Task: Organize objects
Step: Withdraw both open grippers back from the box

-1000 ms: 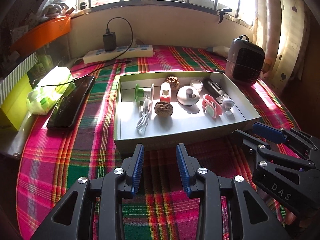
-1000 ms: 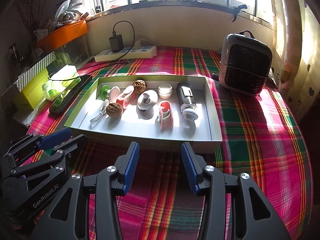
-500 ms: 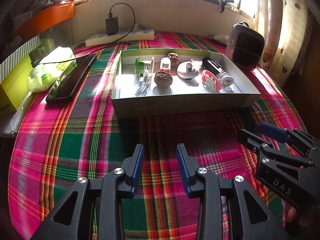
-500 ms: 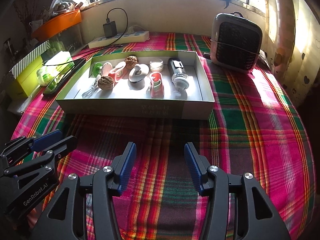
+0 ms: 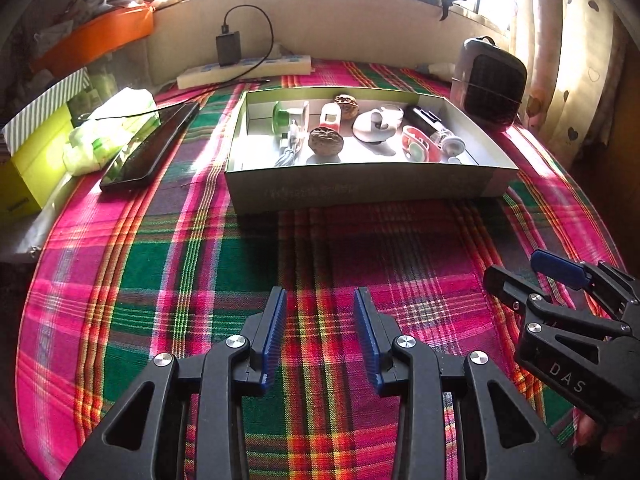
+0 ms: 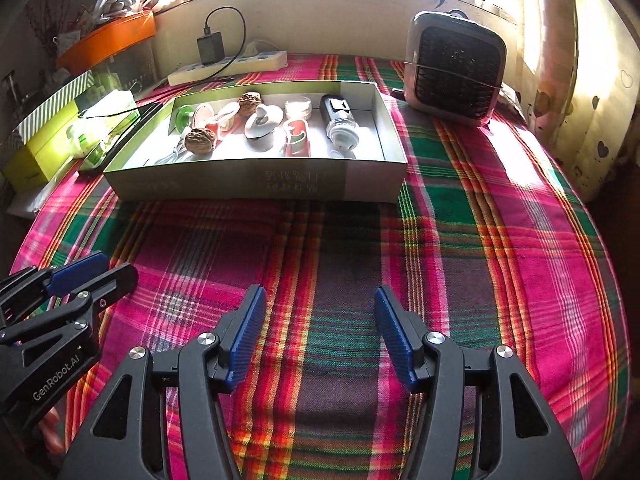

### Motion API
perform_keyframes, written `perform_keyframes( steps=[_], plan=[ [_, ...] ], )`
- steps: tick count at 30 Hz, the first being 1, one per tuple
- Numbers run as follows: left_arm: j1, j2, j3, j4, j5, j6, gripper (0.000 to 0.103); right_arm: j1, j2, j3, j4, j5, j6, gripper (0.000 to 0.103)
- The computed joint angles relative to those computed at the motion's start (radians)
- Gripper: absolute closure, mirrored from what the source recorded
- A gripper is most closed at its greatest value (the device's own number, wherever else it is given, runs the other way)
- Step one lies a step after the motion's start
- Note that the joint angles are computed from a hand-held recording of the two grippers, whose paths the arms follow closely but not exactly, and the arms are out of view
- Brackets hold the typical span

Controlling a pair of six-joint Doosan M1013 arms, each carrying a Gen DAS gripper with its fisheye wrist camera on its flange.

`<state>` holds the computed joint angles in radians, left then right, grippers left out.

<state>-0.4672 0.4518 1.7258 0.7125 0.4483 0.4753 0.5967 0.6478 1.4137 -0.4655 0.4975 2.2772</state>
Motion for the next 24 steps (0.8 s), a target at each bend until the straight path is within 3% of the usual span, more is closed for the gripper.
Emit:
perform_keyframes(
  steps=[4,24],
  plan=[
    [-0.015,-0.001,0.01,0.084,0.01,-0.081,0.07,0.002,-0.006,0.014,-0.038,-0.005,0.039,0.041],
    [-0.018,0.0,0.01,0.092,0.016,-0.091,0.067,0.0,-0.009,0.021,-0.039,-0.005,0.053,0.034]
  ],
)
